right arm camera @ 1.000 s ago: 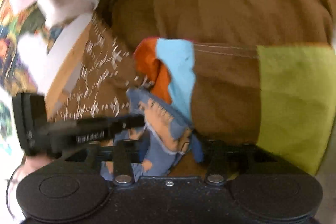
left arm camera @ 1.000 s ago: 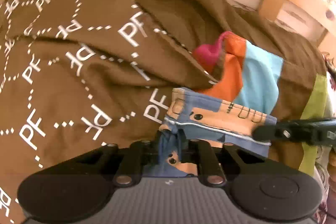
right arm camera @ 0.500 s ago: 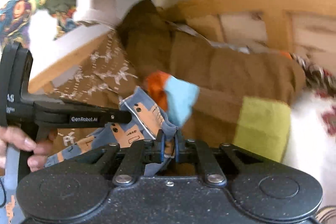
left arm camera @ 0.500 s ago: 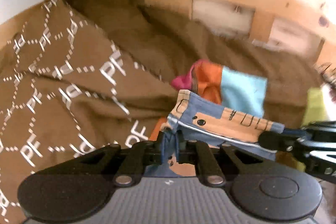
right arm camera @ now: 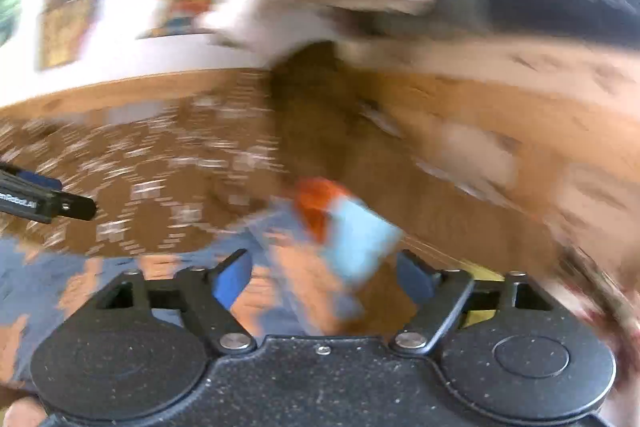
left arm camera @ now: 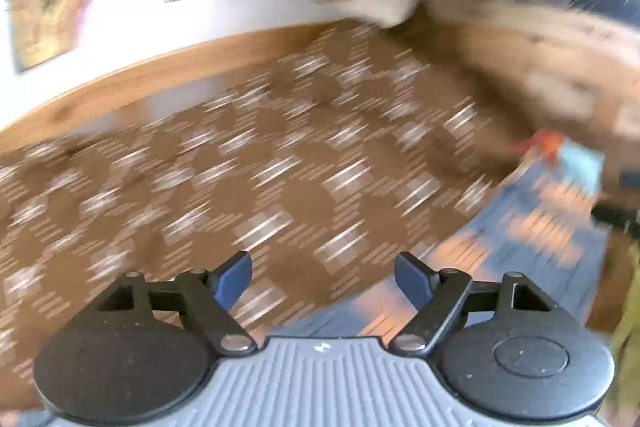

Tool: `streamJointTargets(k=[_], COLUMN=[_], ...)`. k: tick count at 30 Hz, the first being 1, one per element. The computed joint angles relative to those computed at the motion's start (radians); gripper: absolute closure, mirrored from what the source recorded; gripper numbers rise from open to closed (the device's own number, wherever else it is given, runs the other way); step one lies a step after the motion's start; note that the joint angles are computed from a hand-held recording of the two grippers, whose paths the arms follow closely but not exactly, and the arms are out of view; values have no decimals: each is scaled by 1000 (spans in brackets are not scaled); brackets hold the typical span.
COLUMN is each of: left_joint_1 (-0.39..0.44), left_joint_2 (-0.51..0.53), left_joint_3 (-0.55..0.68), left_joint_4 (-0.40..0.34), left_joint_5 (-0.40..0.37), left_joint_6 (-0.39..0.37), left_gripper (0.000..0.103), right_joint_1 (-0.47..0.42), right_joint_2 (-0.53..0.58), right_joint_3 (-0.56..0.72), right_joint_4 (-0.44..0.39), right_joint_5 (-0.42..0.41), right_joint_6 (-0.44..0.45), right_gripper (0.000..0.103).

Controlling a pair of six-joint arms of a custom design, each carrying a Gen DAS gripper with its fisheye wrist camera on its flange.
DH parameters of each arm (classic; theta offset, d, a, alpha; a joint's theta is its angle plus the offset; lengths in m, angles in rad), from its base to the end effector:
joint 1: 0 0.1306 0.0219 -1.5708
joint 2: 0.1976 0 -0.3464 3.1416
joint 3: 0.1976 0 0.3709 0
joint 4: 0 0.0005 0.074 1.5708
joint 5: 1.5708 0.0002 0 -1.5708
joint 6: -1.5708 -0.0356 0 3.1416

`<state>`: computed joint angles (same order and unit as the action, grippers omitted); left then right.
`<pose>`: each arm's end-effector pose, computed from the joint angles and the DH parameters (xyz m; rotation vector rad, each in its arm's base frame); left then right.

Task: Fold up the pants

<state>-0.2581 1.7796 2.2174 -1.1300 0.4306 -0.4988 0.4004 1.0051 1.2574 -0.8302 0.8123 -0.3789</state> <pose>0.5535 -0.1620 0.5380 1.0231 1.9611 -0.3536 0.3223 0.1078 0.4924 0.4273 1.9275 -0.3693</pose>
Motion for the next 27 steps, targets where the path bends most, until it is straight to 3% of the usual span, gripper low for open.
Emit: streamJointTargets(k=[2, 3, 6, 8, 11, 15, 17, 20, 22, 24, 26, 27], left_joint_1=[60, 80, 146, 172, 227, 244, 248, 244, 223, 189, 157, 148], left_joint_2=[7, 22, 68, 147, 246, 253, 247, 173, 143, 136, 120, 96], left_joint_3=[-3, 13, 49, 154, 305, 331, 342, 235, 176, 144, 89, 38], left_joint_4=[-30, -53, -73, -122, -196, -180, -185, -110, -79, -69, -29, 13], left_joint_5=[-35, -59, -85, -131, -88, -137, -149, -110, -103, -146, -226, -258], left_joint_6=[-53, -59, -24, 52, 121, 38, 57, 88, 55, 22, -7, -25], left_gripper=[22, 27, 31, 31, 33, 31, 30, 29, 27, 27, 24, 16], right_joint_1=[-11, -20, -52, -87, -122, -193, -198, -144, -100, -59, -20, -13], right_joint_2=[52, 89, 195, 248, 297, 269, 249, 223, 205, 212, 234, 238], right_joint_3=[28, 52, 131, 172, 194, 161, 150, 142, 137, 147, 167, 175], right_joint_4=[59, 74, 82, 60, 11, 19, 20, 16, 5, -21, -74, -98], right_joint_5=[-133, -211, -390, -471, -441, -385, -361, -294, -326, -373, -365, -350], right_joint_6=[114, 158, 238, 268, 280, 217, 217, 202, 189, 183, 178, 180], right_gripper=[20, 21, 23, 24, 29, 31, 33, 31, 26, 24, 24, 24])
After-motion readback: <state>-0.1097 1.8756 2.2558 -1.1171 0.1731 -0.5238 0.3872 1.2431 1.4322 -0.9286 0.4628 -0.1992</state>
